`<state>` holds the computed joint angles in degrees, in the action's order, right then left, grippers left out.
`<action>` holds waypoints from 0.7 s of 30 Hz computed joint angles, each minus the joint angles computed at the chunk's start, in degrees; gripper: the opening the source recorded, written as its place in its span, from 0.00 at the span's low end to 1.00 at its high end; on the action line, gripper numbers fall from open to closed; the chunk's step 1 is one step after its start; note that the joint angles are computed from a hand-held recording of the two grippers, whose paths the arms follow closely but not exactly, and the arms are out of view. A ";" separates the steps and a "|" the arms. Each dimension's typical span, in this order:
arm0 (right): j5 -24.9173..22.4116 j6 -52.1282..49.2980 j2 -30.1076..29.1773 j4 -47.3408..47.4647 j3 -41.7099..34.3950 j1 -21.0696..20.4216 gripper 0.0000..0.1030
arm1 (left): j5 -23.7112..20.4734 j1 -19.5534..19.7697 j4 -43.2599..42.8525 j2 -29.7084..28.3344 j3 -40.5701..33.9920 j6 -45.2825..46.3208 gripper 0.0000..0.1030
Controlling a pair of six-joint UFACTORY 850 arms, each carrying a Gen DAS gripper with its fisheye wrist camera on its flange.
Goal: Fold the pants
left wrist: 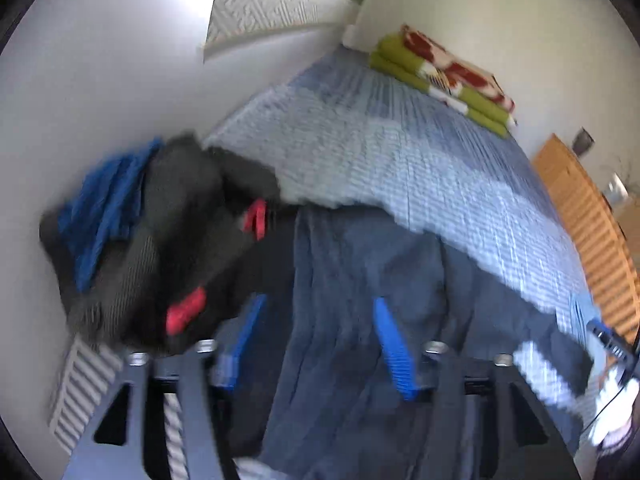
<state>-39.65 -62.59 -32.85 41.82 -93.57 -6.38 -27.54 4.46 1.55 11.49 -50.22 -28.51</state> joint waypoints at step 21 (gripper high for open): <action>6.30 22.41 0.18 -20.95 6.86 -30.88 0.48 | 0.49 -14.02 9.73 8.94 20.05 -20.02 0.64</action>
